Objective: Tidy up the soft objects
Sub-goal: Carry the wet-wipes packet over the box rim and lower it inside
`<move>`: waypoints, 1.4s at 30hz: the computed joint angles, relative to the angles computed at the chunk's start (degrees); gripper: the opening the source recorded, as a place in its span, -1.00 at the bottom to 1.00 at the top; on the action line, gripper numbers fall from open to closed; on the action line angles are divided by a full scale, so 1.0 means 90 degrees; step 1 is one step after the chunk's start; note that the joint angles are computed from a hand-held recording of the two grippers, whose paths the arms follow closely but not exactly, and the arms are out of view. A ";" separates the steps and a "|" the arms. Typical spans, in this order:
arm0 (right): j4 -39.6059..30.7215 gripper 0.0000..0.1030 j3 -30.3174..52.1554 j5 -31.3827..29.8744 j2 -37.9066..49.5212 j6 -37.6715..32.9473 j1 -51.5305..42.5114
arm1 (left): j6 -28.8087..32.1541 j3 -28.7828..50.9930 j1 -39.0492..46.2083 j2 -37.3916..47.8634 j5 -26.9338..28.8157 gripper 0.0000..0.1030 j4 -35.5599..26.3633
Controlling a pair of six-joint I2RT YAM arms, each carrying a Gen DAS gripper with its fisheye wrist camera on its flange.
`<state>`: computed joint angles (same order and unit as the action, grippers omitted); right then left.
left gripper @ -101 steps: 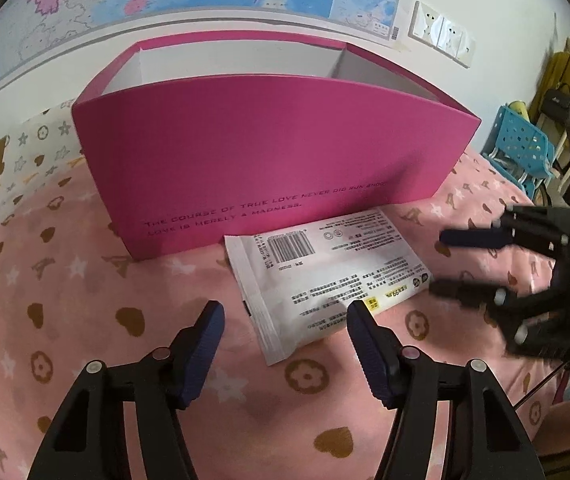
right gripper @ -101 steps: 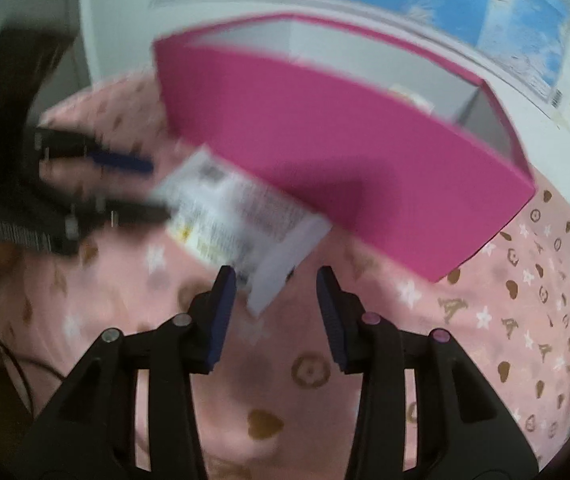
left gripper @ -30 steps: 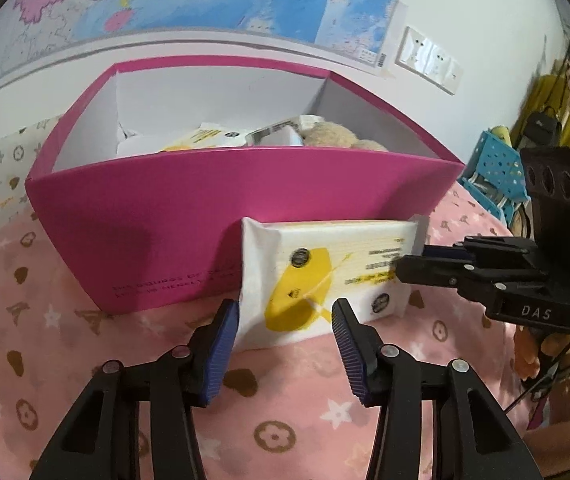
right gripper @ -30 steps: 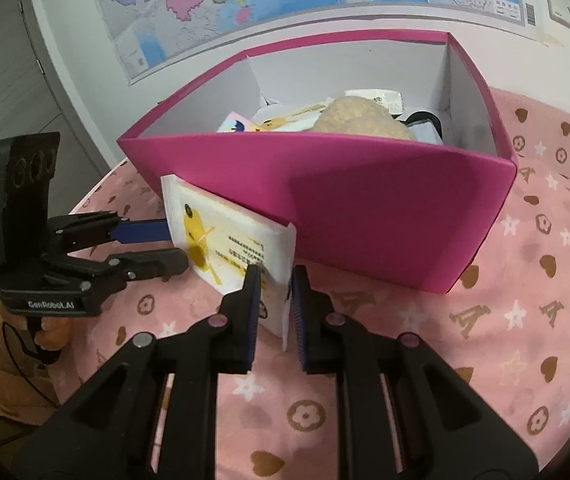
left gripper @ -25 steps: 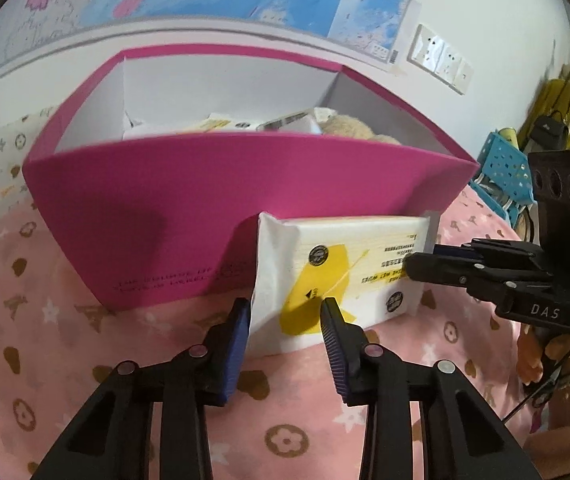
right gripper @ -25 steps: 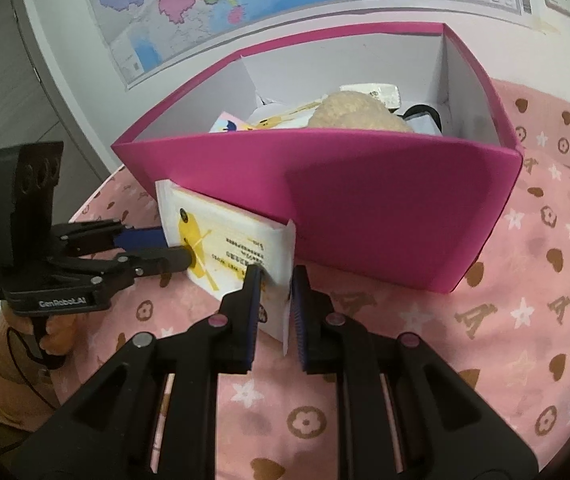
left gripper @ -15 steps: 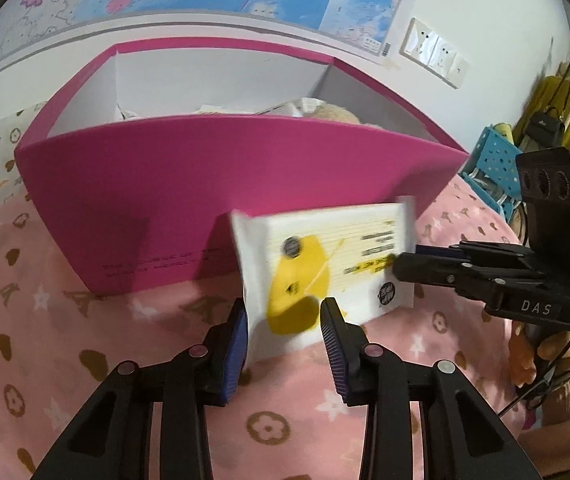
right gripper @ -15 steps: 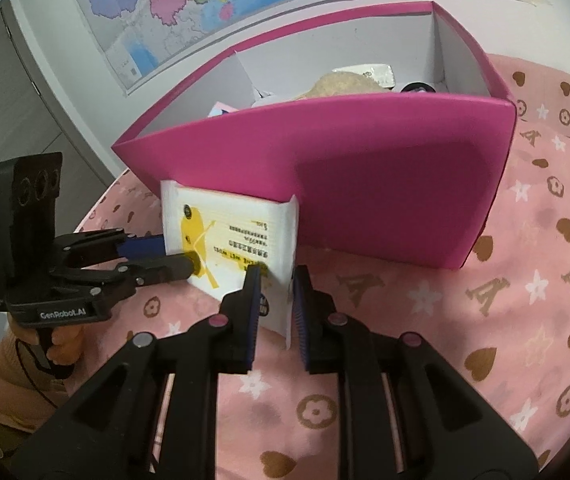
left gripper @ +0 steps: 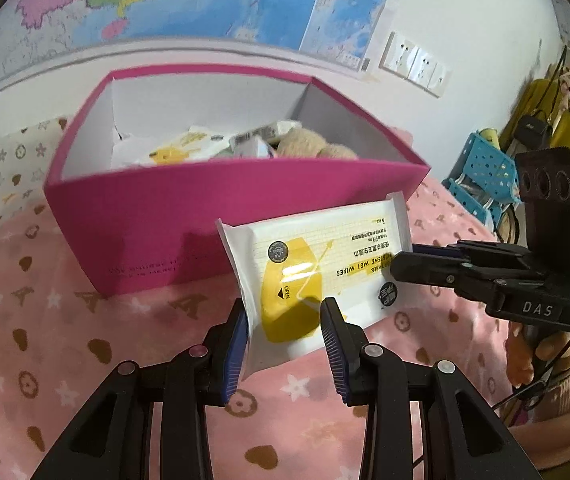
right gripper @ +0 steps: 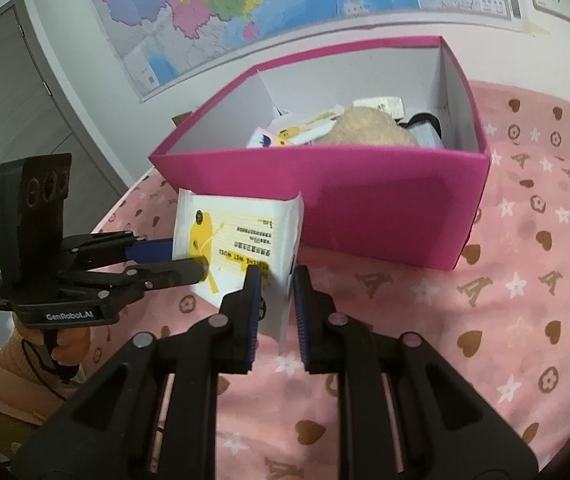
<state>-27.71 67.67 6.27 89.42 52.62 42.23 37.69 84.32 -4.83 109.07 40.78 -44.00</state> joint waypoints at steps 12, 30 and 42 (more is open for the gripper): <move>-0.0271 -0.62 0.0410 0.0215 -0.0040 -0.0234 0.0050 | -0.0059 -0.0114 0.0017 -0.0392 0.0086 -0.30 0.0113; -0.0407 -0.62 0.0991 0.0385 0.0050 -0.0707 -0.0047 | -0.0183 -0.0127 0.0179 -0.0739 0.0345 -0.30 0.0267; -0.0259 -0.62 0.1244 0.0198 0.0189 -0.1082 -0.0435 | -0.0546 0.0265 0.0037 -0.0604 0.0246 -0.30 0.0572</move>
